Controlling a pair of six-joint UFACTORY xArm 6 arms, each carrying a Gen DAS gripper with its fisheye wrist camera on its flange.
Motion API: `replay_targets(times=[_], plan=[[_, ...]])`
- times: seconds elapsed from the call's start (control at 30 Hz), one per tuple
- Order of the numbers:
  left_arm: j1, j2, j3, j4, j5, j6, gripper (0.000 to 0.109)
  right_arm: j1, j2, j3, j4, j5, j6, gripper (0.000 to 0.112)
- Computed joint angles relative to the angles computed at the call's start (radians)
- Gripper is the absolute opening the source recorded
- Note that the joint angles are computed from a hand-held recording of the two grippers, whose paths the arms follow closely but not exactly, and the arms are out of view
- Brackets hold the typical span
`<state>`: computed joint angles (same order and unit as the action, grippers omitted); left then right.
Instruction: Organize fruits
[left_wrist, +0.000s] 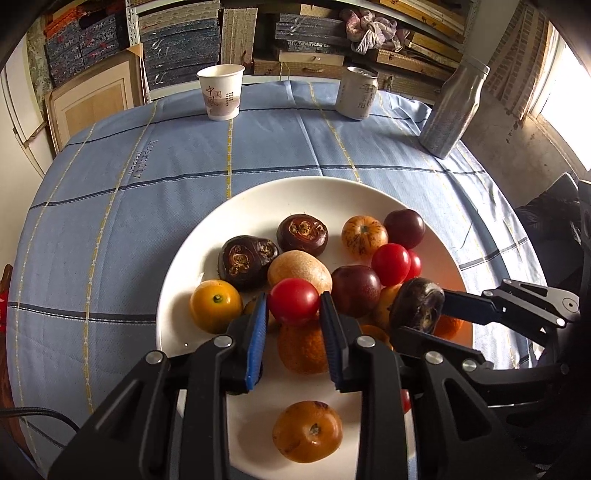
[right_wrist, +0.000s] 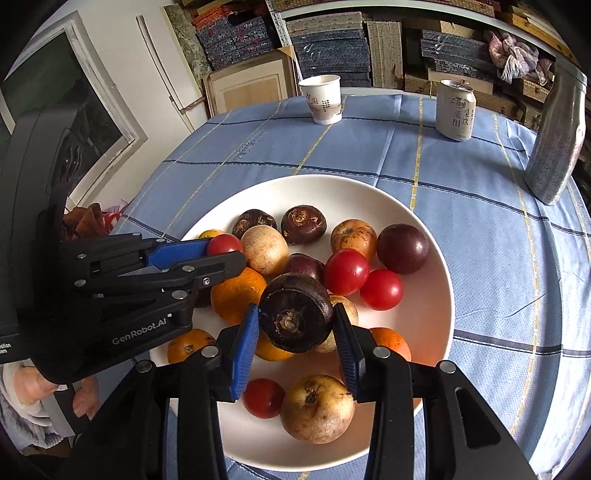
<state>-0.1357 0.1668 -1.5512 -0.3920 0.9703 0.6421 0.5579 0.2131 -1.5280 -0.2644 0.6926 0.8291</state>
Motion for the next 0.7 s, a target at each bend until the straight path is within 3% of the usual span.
replay_targets(times=[0.2,0.27,0.3,0.33,0.4,0.5,0.57,0.7], plan=[[0.001,0.019,-0.021,-0.003,0.009,-0.018,0.035,-0.001,-0.003,0.007,0.0,-0.009,0.007,0.041],[0.001,0.023,-0.024,0.02,0.002,-0.043,0.049,-0.001,-0.002,0.005,0.011,-0.007,-0.004,0.044],[0.005,0.03,-0.034,0.021,0.01,-0.049,0.067,0.0,-0.002,0.002,0.011,-0.002,-0.003,0.055],[0.01,0.03,-0.036,0.014,0.016,-0.05,0.075,0.002,-0.007,0.002,-0.019,0.007,0.027,0.059],[0.015,0.023,-0.03,0.018,0.015,-0.057,0.079,0.003,-0.022,0.018,-0.031,0.002,0.047,0.062],[0.02,0.006,-0.019,0.042,0.036,-0.07,0.092,0.01,-0.056,0.051,-0.043,0.008,0.083,0.062],[0.028,-0.014,-0.004,0.034,0.06,-0.066,0.095,0.02,-0.085,0.078,-0.054,0.011,0.113,0.063],[0.035,-0.098,0.085,0.051,0.022,-0.066,0.096,0.067,-0.15,0.122,-0.146,0.062,0.226,0.074]])
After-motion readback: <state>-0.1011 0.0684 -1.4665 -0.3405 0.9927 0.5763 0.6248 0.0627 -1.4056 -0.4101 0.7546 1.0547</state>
